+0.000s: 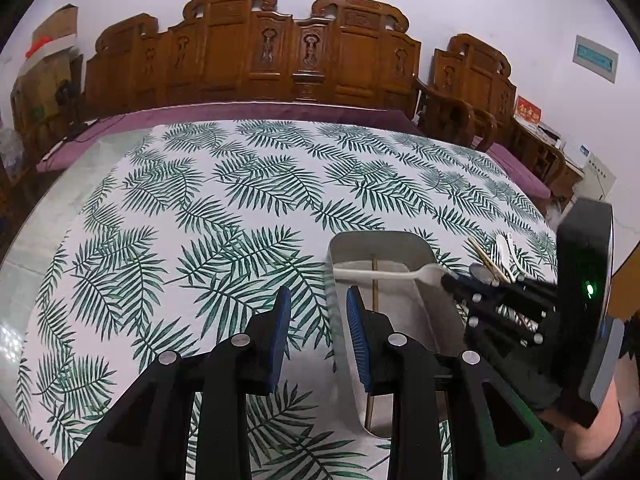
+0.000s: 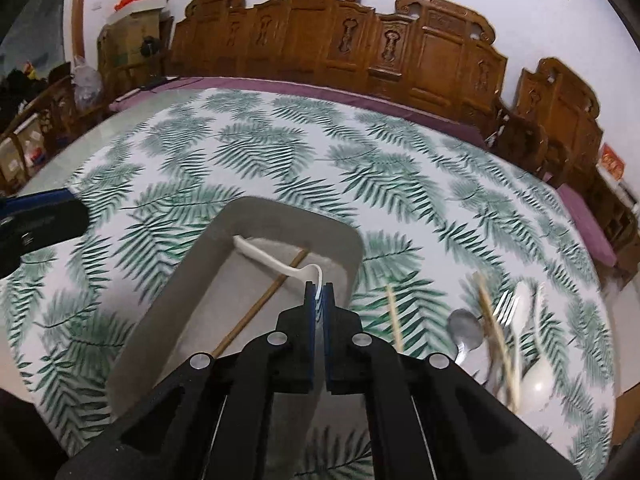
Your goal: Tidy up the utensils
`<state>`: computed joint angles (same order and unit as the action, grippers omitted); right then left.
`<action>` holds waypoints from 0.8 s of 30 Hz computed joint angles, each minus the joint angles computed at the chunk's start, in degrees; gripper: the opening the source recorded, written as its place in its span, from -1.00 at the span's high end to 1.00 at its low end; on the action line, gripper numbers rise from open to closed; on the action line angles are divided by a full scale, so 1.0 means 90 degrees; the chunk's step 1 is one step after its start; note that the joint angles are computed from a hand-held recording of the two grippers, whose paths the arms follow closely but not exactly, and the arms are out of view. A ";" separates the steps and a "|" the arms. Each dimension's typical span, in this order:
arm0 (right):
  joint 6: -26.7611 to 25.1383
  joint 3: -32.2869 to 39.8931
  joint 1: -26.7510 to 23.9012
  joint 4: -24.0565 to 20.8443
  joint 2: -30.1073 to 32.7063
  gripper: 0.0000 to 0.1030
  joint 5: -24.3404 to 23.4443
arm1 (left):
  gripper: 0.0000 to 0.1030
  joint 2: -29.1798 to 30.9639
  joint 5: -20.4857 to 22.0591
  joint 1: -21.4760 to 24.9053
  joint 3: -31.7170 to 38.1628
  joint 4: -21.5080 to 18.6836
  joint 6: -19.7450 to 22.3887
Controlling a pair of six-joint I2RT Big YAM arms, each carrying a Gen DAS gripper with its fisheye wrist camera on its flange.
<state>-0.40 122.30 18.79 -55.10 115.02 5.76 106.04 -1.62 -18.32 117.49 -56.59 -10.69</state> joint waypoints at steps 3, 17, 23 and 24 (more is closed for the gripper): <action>0.0113 -0.0225 -0.0021 0.0002 -0.0132 0.78 -0.0573 | 0.48 0.0008 -0.0002 -0.0006 0.0013 -0.0006 0.0008; 0.0042 -0.1148 -0.0273 0.0341 -0.0863 0.06 -0.1969 | 0.43 0.0031 0.0073 -0.0100 0.0014 0.0025 0.0038; -0.0239 -0.1296 -0.0893 0.0405 -0.1054 0.06 -0.1775 | 0.15 0.0100 0.0224 -0.0283 0.0113 0.0057 0.0137; -0.0285 -0.1296 -0.0983 0.0381 -0.1050 0.06 -0.1729 | 0.12 0.0125 0.0245 -0.0308 0.0150 0.0043 0.0146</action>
<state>-2.97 110.63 9.94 -51.67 105.57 -9.80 107.16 0.58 -21.10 118.83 -56.20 -9.37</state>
